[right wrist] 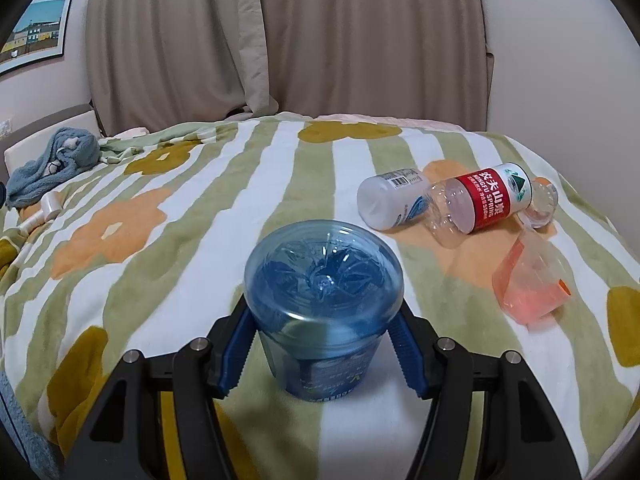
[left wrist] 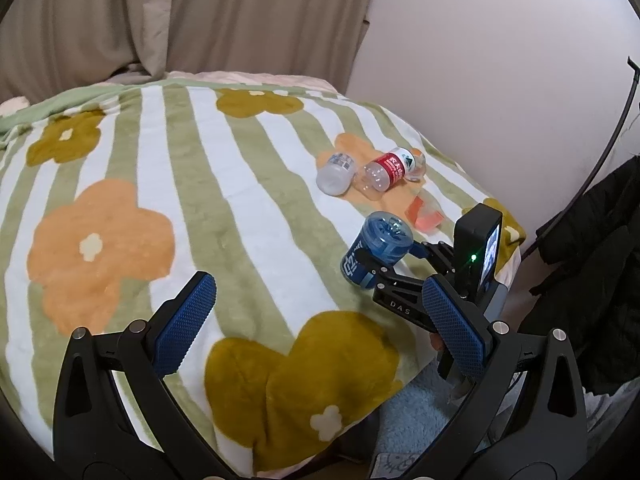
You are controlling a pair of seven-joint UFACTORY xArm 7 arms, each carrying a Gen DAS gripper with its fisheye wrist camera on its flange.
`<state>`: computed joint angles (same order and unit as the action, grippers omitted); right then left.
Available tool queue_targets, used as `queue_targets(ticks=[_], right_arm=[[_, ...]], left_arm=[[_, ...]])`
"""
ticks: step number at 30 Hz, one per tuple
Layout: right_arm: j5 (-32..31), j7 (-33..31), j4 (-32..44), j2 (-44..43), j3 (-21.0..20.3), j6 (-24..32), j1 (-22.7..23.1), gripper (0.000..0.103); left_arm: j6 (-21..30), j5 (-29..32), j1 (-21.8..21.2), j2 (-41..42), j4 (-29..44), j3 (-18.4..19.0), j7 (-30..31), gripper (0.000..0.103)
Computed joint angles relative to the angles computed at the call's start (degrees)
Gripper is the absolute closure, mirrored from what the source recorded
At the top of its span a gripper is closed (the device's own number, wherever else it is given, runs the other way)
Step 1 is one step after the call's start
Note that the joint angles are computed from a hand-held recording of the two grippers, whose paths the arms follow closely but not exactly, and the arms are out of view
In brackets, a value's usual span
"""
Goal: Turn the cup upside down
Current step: 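Set the inverted cup on the bedspread and open the right gripper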
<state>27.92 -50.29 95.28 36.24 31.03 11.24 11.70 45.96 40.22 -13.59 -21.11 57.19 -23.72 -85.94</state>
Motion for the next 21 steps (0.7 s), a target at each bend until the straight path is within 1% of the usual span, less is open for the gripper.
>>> queue_targets(ticks=[3,4,5,6,7,8,11,12,13,15,17,19,21], right_arm=[[-0.44,0.95,-0.47,-0.55,-0.76,-0.02,0.53,0.044],[-0.65,1.28,-0.65,-0.80,-1.06,0.11,0.68,0.042],[-1.06,1.94,-0.69,-1.01,-1.77,0.15,1.21,0.029],[-1.44,2.46,-0.79,-1.21,-2.29,0.10,1.58,0.008],[-0.92,1.66,-1.14,-1.18,-1.07,-0.62,0.71,0.000],[-0.50,1.08,-1.40,-1.19,-0.07,-0.91,-0.09,0.000],[0.09,0.85,-1.77,-1.64,0.77,-0.21,-1.15,0.000],[0.89,-0.01,-1.96,-1.69,1.88,0.06,-2.12,0.000],[2.67,-1.71,-2.66,-1.95,4.12,0.20,-4.09,0.000],[4.78,-3.01,-3.94,-3.17,5.00,0.08,-5.20,0.000],[6.41,-3.52,-5.86,-5.95,4.48,0.66,-5.69,0.000],[8.56,-4.14,-8.16,-9.72,3.70,0.00,-6.07,0.000],[10.24,-3.40,-9.37,-13.33,1.85,1.26,-5.77,0.000]], left_arm=[[0.19,0.13,0.05,-0.02,0.03,-0.05,-0.25,0.000],[0.23,0.15,0.05,-0.05,0.03,-0.05,-0.31,0.000],[0.33,0.15,0.05,-0.12,0.01,-0.05,-0.37,0.000],[0.47,0.20,0.05,-0.18,0.02,-0.12,-0.44,0.000],[0.66,0.29,0.08,-0.10,0.14,-0.23,-0.53,0.000],[0.90,0.35,0.04,-0.28,0.09,-0.29,-0.58,0.000],[1.04,0.61,0.08,-0.54,-0.04,-0.43,-1.00,0.000],[0.88,0.80,0.14,-0.62,-0.11,-0.46,-1.18,0.000],[0.90,0.97,0.21,-0.51,0.01,-0.56,-1.28,0.000],[1.18,1.48,0.38,-0.17,0.46,-0.76,-1.40,0.000],[1.06,2.36,0.54,0.33,1.16,-0.81,-1.49,0.000],[1.17,3.81,0.77,0.98,2.44,-0.93,-1.23,0.000],[2.92,6.15,1.09,2.15,4.85,-1.54,-0.70,0.000]])
